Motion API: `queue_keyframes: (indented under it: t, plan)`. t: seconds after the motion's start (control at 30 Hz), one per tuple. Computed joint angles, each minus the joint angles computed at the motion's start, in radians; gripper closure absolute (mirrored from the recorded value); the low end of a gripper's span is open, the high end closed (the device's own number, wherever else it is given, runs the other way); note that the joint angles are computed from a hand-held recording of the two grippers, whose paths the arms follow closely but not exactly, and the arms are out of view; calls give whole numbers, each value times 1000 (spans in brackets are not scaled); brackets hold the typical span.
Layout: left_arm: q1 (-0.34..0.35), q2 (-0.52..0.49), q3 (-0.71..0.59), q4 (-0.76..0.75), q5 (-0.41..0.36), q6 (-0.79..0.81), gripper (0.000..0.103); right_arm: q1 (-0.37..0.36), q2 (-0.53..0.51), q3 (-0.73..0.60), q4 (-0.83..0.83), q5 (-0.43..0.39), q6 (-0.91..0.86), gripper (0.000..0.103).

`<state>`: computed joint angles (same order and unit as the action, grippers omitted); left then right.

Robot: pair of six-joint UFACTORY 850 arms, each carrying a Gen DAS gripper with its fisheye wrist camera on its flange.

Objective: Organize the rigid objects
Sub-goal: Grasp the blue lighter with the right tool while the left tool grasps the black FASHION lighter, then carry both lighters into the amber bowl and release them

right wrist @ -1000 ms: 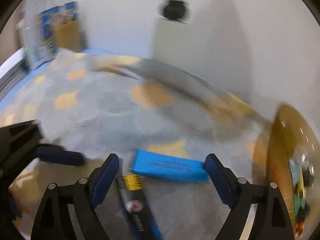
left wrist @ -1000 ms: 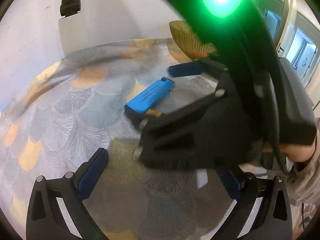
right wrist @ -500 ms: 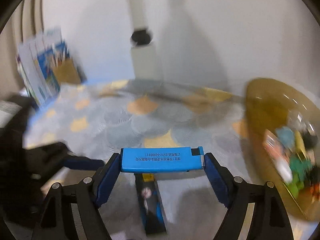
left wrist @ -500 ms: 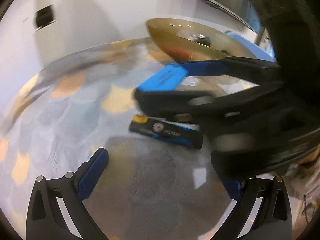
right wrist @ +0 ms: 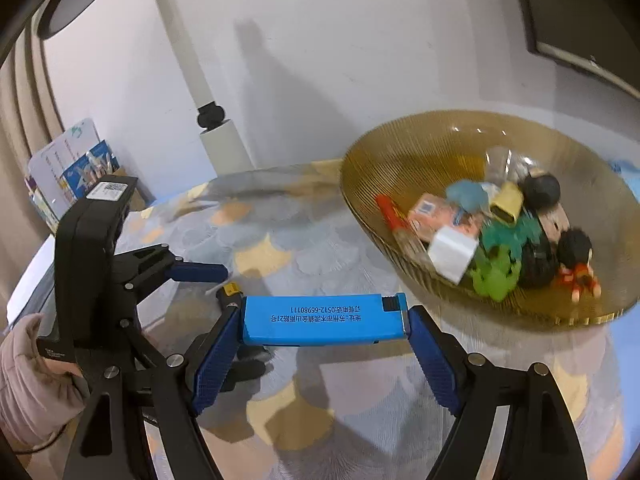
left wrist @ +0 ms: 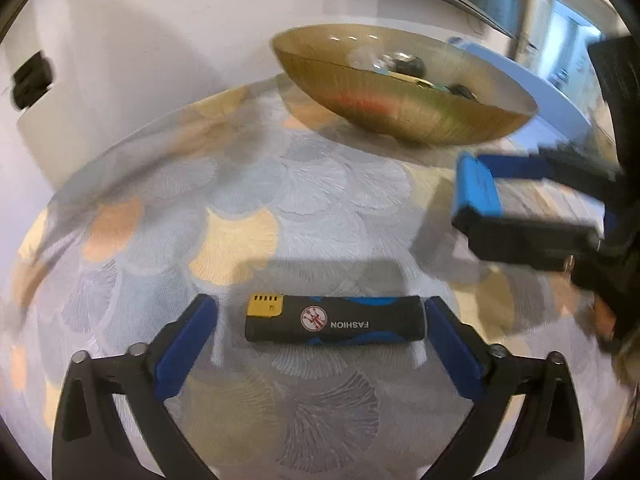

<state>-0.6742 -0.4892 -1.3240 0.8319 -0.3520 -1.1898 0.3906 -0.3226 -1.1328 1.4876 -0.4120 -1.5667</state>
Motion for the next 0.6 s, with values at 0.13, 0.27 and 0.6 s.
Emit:
queue_keyframes:
  t: [0.13,0.27,0.6]
  plan:
    - [-18,8,5,66,-32,-105,21,-1,-10,-2,-7,-7,32,21]
    - [-32,10,6,85,-53,-147,21,11,17,30,95,28,-99,21]
    - [-46,41,38,230,-75,-355,21,7,47,65,230,-10,-259,21]
